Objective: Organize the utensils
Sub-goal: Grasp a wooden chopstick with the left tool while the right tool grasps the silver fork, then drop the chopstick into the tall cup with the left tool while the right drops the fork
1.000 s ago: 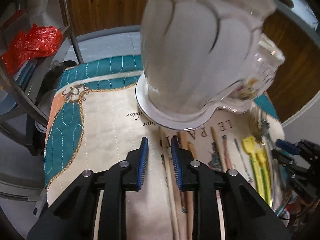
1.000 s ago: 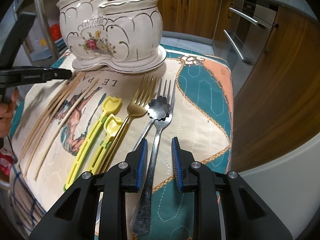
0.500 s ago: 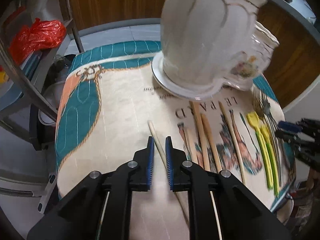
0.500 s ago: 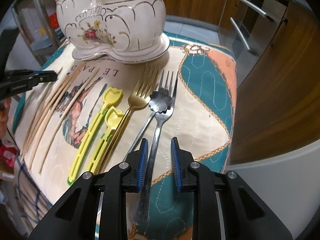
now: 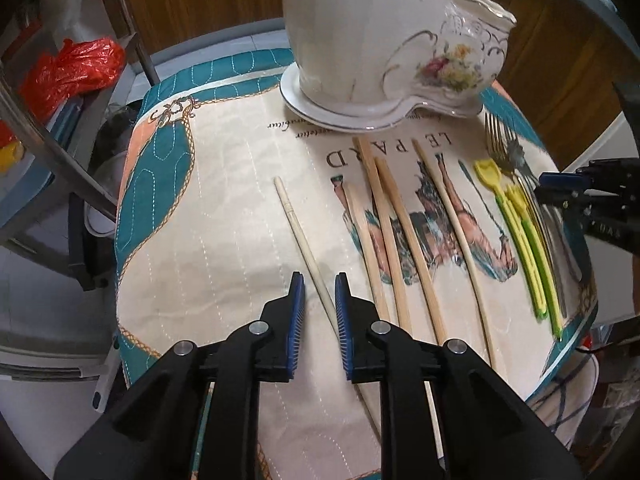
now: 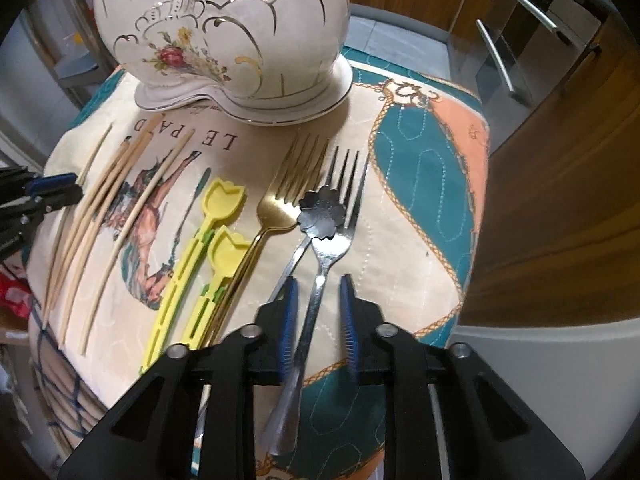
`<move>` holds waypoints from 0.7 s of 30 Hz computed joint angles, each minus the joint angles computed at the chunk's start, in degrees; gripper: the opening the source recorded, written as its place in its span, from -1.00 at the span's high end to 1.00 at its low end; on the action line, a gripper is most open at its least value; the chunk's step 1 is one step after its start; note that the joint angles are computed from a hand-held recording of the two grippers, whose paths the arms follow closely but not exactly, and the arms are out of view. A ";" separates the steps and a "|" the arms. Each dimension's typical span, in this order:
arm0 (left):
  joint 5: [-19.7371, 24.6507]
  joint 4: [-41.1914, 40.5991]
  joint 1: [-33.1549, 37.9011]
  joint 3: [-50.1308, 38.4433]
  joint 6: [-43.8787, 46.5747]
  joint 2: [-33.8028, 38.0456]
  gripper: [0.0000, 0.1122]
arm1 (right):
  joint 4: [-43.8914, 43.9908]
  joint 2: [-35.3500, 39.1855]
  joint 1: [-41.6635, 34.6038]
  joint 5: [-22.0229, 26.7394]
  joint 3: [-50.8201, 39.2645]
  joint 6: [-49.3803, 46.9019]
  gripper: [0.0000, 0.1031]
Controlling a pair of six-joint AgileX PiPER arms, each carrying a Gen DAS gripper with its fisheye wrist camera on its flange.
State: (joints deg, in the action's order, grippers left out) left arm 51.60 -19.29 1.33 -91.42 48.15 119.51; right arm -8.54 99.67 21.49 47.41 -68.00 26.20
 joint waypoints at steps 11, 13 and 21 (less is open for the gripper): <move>2.67 0.57 0.85 -1.91 -1.31 0.82 0.93 | 0.08 -3.33 -1.75 -2.59 3.98 0.49 0.88; 1.97 -1.11 1.54 -1.02 0.33 0.57 0.93 | 0.40 -4.88 -2.93 -4.16 5.62 0.15 0.88; 3.25 -14.67 7.26 0.64 8.70 -0.81 0.93 | -1.14 -13.90 -4.07 -10.57 11.82 3.47 0.88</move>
State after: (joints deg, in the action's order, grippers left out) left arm 54.85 -33.96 8.58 -90.78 56.84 118.70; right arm -9.68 85.77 17.42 36.84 -56.17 29.67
